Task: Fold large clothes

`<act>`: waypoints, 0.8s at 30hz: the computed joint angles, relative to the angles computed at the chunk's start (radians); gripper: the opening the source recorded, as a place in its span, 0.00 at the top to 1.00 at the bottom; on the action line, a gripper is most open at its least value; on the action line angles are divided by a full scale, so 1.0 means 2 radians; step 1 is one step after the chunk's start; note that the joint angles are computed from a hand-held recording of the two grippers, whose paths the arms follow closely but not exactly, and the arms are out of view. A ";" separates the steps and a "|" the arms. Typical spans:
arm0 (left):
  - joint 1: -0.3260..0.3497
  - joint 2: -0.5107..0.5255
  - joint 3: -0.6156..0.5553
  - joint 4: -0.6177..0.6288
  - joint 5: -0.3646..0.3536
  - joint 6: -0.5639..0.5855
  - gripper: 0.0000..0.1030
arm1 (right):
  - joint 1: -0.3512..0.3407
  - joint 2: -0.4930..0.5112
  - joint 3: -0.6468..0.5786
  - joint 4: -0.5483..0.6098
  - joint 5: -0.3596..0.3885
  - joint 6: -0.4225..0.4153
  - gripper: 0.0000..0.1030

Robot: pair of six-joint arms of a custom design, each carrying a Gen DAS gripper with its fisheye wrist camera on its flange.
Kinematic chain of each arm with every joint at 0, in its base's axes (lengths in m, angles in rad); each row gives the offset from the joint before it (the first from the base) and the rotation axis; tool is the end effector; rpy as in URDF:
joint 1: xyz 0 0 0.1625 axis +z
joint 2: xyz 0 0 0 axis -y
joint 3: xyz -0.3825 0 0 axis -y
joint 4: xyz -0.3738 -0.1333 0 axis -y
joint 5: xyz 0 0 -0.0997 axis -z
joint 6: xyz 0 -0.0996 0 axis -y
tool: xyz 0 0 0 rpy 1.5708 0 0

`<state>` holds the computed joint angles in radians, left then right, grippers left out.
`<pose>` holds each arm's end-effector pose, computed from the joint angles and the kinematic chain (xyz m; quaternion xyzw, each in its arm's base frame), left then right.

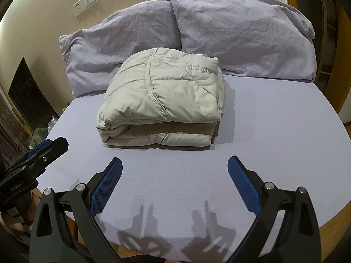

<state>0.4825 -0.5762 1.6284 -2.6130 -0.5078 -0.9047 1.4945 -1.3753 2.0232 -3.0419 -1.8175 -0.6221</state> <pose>-0.4339 -0.4760 -0.0032 0.0815 0.8582 -0.4232 0.2789 0.0697 -0.5178 0.3196 0.1977 -0.8891 0.3345 0.2418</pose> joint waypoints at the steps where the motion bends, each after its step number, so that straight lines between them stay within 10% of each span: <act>1: 0.000 0.000 0.000 0.000 0.000 -0.001 0.02 | 0.000 0.000 0.000 0.000 0.000 0.000 0.04; 24: 0.001 0.000 0.003 -0.003 -0.001 -0.002 0.02 | 0.002 0.002 0.000 -0.003 -0.003 0.003 0.04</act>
